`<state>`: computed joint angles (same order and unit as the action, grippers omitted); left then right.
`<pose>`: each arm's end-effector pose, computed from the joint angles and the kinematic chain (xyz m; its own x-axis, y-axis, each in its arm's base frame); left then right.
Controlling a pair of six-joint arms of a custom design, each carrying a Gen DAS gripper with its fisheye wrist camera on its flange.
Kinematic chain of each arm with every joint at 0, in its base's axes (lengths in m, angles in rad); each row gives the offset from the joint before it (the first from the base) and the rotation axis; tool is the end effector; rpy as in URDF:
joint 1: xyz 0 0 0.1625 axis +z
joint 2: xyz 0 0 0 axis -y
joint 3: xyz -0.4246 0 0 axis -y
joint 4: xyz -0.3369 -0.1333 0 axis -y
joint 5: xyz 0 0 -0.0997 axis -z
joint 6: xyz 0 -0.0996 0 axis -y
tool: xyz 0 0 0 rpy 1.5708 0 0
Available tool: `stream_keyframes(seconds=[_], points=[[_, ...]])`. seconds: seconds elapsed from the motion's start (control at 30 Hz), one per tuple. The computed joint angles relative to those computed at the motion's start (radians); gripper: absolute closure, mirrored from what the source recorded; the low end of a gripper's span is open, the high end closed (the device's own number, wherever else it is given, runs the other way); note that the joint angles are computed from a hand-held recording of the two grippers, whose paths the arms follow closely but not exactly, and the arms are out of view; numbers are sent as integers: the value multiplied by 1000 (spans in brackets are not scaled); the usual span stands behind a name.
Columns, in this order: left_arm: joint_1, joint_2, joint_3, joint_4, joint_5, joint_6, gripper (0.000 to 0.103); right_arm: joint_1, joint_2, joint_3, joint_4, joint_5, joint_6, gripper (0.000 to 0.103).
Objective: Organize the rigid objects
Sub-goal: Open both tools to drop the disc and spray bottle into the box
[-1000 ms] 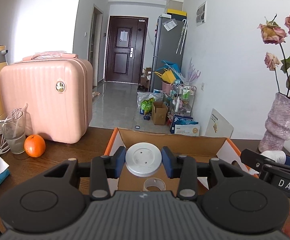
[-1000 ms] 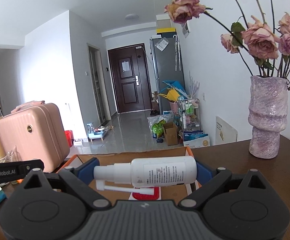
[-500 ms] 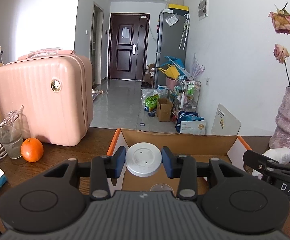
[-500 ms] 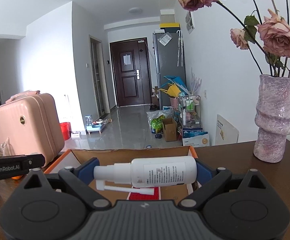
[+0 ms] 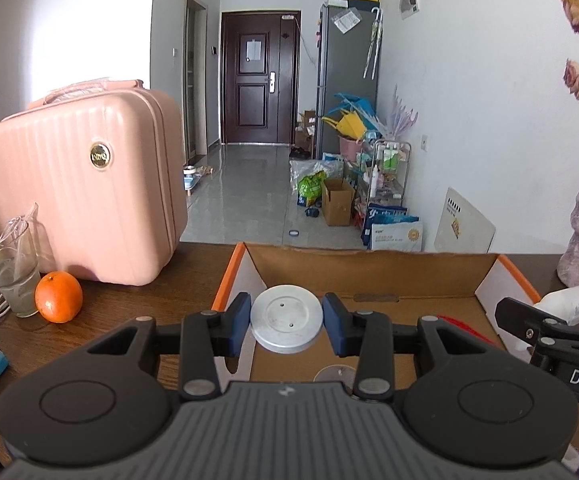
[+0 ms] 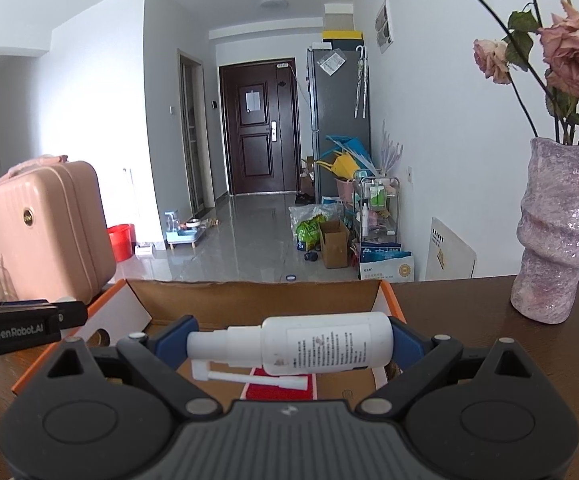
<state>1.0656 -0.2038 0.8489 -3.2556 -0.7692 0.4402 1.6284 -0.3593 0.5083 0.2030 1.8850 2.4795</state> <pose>-0.2056 -0.7950 0.0967 -0.7174 0.0030 -0.6966 0.6089 0.4885 -0.6250 0.1476 -0.7780 0.1355 -0.7498 -0.0264 0.6611 -0.6096 0.4159 -0.6748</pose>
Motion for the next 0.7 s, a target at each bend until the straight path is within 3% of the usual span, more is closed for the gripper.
stream_keyframes(seconds=[0.13, 0.43, 0.63, 0.67, 0.7], points=[[6, 19, -34, 31, 10, 2, 63, -1, 40, -78, 51, 11, -6, 5], [21, 53, -94, 119, 26, -13, 63, -3, 72, -130, 85, 33, -14, 5], [26, 40, -79, 156, 9, -35, 61, -4, 119, -245, 171, 41, -8, 5], [25, 43, -83, 156, 20, -36, 43, -4, 130, -272, 191, 46, -5, 5], [23, 53, -95, 144, 41, -31, 17, -4, 140, -298, 206, 51, -3, 4]])
